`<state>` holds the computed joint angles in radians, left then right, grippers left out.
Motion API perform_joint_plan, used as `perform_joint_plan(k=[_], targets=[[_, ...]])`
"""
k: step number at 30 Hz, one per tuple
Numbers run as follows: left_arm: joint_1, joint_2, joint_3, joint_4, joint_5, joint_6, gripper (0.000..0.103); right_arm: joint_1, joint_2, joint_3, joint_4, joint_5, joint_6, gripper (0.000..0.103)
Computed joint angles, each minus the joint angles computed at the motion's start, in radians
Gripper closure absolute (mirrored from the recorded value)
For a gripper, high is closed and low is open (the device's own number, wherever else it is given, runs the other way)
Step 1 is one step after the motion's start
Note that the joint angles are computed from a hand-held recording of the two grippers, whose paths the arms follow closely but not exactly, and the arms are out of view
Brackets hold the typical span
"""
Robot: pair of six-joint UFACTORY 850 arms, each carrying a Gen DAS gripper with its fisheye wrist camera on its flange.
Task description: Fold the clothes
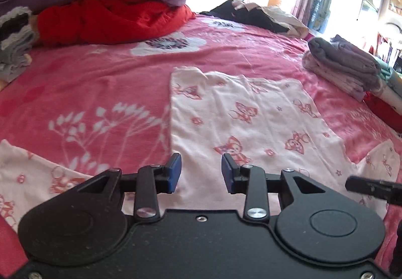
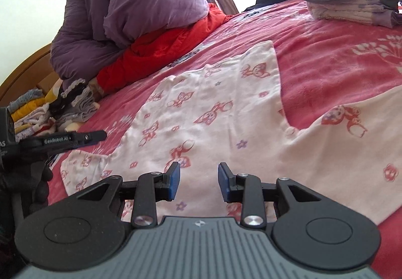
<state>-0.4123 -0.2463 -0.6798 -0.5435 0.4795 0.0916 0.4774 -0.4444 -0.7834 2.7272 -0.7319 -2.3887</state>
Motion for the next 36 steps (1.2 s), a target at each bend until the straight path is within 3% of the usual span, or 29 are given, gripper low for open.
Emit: perform_joint_plan(k=[6,10,12,13,14,16,18,20,21,22,24,25,26,28,31,34,36], targets=[[-0.025,-0.100,-0.121,0.070,-0.085,0.001,0.069,-0.061,-0.084,-0.099,-0.058,-0.058,0.117,0.067],[-0.030,-0.134,-0.150,0.059,-0.094,0.015,0.069,-0.081,-0.140,-0.172,-0.133,-0.086,0.209,0.053],[-0.025,-0.135,-0.141,0.075,-0.086,-0.015,0.068,-0.084,-0.155,-0.201,-0.115,-0.033,0.241,0.052],[-0.022,-0.129,-0.133,0.091,-0.080,-0.039,0.068,-0.082,-0.154,-0.211,-0.080,0.031,0.240,0.058],[-0.017,-0.122,-0.125,0.110,-0.075,-0.067,0.068,-0.085,-0.153,-0.218,-0.067,0.078,0.248,0.076],[-0.009,-0.105,-0.108,0.110,-0.058,-0.092,0.067,-0.084,-0.138,-0.217,-0.031,0.148,0.214,0.084],[0.002,-0.090,-0.095,0.090,-0.038,-0.103,0.065,-0.064,-0.114,-0.201,0.052,0.174,0.098,0.077],[0.026,-0.087,-0.101,0.115,-0.047,-0.148,0.065,-0.054,-0.105,-0.189,0.075,0.137,0.060,0.049],[0.037,-0.091,-0.112,0.123,-0.057,-0.154,0.065,-0.052,-0.106,-0.183,0.065,0.089,0.055,0.042],[0.049,-0.099,-0.128,0.130,-0.068,-0.155,0.065,-0.051,-0.110,-0.186,0.050,0.067,0.043,0.042],[0.071,-0.121,-0.171,0.167,-0.091,-0.169,0.065,-0.046,-0.118,-0.207,0.038,0.123,0.013,0.044],[0.083,-0.136,-0.196,0.210,-0.101,-0.208,0.065,-0.047,-0.124,-0.217,0.041,0.160,0.016,0.049],[0.093,-0.154,-0.226,0.239,-0.112,-0.230,0.065,-0.048,-0.128,-0.224,0.052,0.188,0.012,0.062],[0.105,-0.193,-0.294,0.244,-0.146,-0.186,0.065,-0.054,-0.123,-0.222,0.077,0.201,-0.004,0.068],[0.121,-0.244,-0.382,0.129,-0.189,-0.043,0.067,-0.052,-0.116,-0.215,0.096,0.197,-0.030,0.068],[0.142,-0.280,-0.446,0.321,-0.211,-0.198,0.067,-0.049,-0.113,-0.204,0.080,0.146,-0.053,0.064],[0.159,-0.341,-0.535,0.380,-0.316,-0.255,0.066,-0.052,-0.121,-0.215,0.024,0.155,-0.014,0.064]])
